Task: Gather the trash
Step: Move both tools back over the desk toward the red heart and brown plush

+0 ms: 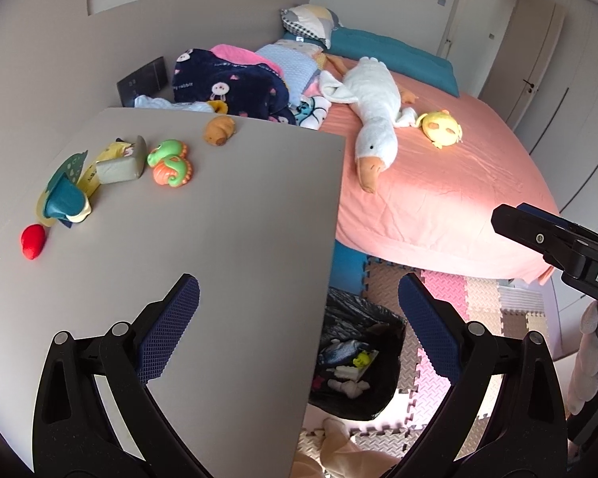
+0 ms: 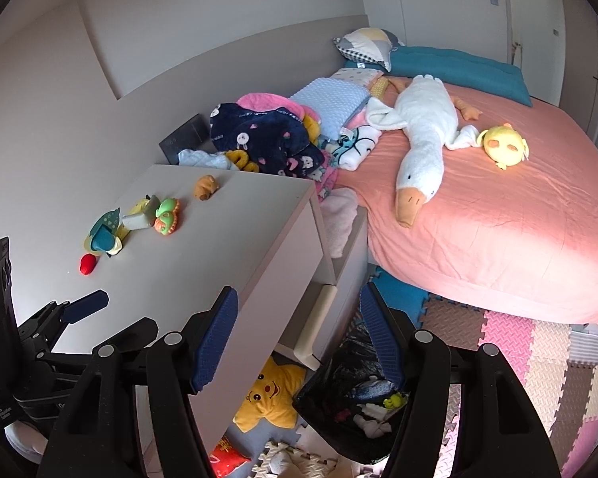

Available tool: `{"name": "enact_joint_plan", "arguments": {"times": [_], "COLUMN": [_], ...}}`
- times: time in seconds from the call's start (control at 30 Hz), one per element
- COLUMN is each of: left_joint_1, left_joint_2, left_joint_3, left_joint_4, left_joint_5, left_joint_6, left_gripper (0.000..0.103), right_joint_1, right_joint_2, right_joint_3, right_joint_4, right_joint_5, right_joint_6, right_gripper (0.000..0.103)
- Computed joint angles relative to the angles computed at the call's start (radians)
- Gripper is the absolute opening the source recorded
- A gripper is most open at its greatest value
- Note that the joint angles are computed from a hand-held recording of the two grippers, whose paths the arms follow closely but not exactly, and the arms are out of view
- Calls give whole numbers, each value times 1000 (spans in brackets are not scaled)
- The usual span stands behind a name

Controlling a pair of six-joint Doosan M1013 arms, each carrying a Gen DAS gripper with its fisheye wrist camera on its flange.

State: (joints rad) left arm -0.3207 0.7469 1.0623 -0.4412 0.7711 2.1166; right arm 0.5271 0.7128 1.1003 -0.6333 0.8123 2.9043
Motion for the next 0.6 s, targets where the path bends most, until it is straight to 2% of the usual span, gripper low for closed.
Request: {"name": "enact_joint_plan", "arguments": {"times": [0.3, 0.6], "left_joint_1": [40, 75], "left_joint_2": [11, 40], "left_joint_3": [-16, -61], "left_joint_4": [80, 149], "left_joint_5": [-29, -24], "left_joint_6": [-127, -234], "left_gripper": [97, 97], "right_joint_1": [-7, -17], "right_joint_2": [88, 185], "right_joint_3": [-150, -318], "right_joint_4": [102, 196], "right_joint_5": [-1, 40], "right_joint_6": [-170, -308], "right_gripper": [65, 65]}}
